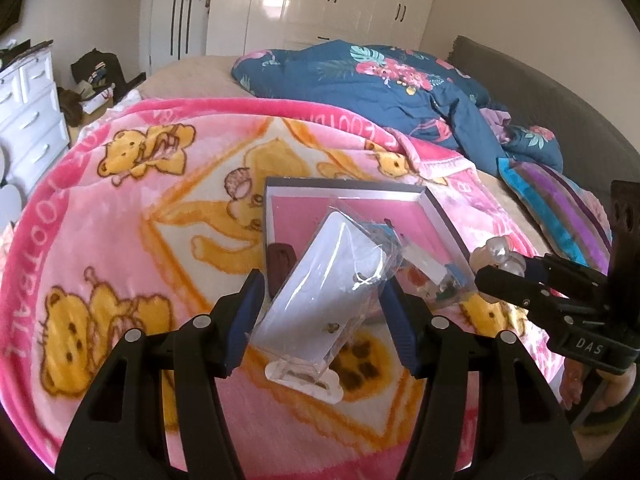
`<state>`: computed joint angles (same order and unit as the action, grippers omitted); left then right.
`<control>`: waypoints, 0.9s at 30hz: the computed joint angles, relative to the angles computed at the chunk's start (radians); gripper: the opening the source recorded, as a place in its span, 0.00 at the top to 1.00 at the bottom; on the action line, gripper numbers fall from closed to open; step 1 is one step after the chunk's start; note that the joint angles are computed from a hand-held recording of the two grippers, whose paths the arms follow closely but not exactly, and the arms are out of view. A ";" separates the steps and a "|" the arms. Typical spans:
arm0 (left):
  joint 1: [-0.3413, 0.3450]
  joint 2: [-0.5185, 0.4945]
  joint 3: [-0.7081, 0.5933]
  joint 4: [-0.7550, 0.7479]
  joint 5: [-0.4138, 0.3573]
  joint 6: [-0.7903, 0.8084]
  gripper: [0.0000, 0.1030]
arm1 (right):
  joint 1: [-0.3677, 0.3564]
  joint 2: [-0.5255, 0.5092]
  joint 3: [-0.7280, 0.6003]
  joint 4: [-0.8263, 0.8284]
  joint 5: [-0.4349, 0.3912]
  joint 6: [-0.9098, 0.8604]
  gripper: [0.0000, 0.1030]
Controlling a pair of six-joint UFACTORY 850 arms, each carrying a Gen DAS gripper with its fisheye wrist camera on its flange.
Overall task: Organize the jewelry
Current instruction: 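Carry the packet into the box and release while the right tool carries the pearls over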
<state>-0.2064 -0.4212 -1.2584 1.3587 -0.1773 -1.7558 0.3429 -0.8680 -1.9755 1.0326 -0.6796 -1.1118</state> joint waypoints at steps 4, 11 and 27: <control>0.007 -0.014 -0.025 -0.055 -0.002 0.067 0.51 | -0.001 -0.031 -0.056 -0.014 0.000 0.035 0.61; 0.023 -0.049 -0.075 -0.179 -0.003 0.203 0.51 | -0.011 -0.096 -0.166 -0.079 0.011 0.121 0.61; 0.045 -0.189 -0.223 -0.592 0.006 0.623 0.51 | -0.046 -0.339 -0.531 -0.360 -0.031 0.461 0.61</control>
